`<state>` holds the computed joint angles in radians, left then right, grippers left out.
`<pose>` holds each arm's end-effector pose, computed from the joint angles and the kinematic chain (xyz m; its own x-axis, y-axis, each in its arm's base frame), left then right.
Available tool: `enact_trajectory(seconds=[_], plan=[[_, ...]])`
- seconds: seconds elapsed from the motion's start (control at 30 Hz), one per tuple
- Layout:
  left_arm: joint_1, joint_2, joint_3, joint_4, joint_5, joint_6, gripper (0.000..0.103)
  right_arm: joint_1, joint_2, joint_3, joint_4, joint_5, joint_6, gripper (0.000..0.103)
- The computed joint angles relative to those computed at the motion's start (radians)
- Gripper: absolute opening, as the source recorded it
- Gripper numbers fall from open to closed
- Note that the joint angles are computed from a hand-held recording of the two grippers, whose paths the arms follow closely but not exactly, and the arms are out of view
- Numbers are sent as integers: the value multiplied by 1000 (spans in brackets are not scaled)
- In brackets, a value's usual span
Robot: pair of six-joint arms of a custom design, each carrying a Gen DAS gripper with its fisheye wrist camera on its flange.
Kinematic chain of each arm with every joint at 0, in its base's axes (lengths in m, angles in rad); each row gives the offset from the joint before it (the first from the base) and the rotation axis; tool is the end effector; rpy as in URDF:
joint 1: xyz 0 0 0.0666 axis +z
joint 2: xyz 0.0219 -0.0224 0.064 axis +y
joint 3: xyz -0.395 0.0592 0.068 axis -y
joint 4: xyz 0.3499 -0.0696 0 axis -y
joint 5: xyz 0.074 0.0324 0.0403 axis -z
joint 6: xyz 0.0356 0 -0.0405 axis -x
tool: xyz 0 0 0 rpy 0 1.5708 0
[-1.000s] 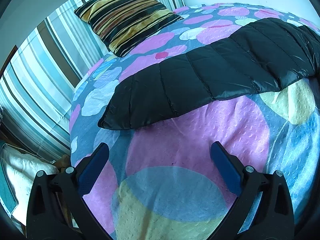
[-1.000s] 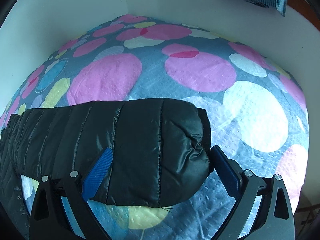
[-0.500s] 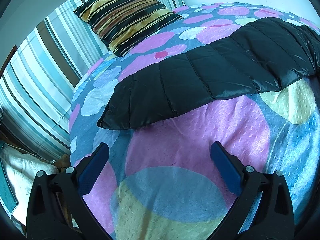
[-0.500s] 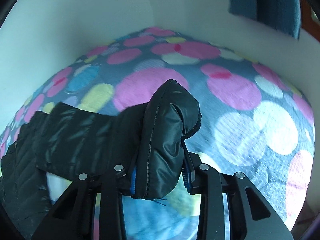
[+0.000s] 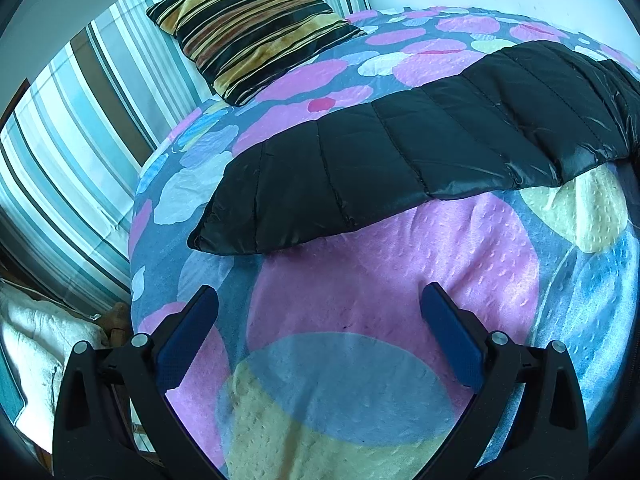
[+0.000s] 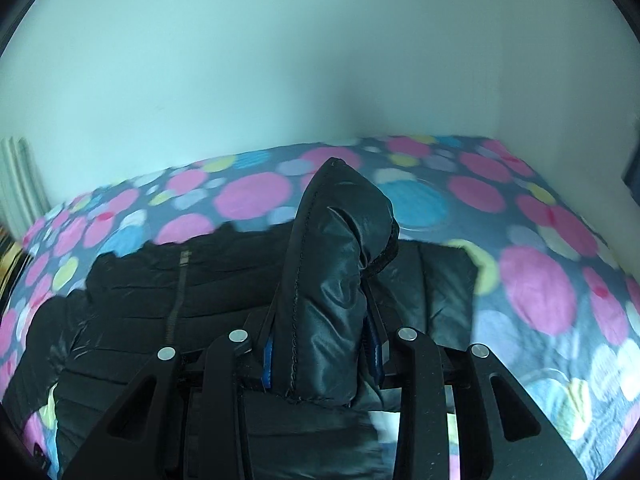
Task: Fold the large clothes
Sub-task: 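Grasp the sleeve cuff with the right gripper and lift it, then carry the held sleeve across the jacket body and release it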
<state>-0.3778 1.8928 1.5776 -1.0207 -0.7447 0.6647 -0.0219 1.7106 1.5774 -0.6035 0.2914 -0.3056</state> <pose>0.5359 -0.1872 0.2778 -0.7884 -0.1751 -0.5898 -0.4595 0.8050 0.3752 0.5706 -0.0231 0.3930 -0.5702 0.3007 -0.7644 0.4250 0.9044 0.0388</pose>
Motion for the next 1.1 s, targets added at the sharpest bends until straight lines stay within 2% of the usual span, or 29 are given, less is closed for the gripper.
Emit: enact_trajectory(seconds=[0.13,0.37,0.63,0.8,0.93,1.03,1.1], plan=[[5,-5,-8,13,17,-2,101,100,101,115,-29,-16,48,34],[6,-6,-8,12,16,-3,101,211,232,241,-90,-37,114,34],[5,-6,-8,10,14,-3,101,262,361,387,-196,-78,124,34],[6,-6,-6,7,12,-6,101,278,442,514,-259,-58,116,34],[6,-6,-5,6,12,-6,101,286,502,595,-332,-59,146,35],[6,-7,-7,8,13,-6,101,289,505,595,-341,-78,175,46],[8,-8,-9,12,17,-6,101,284,481,567,-331,-125,178,60]])
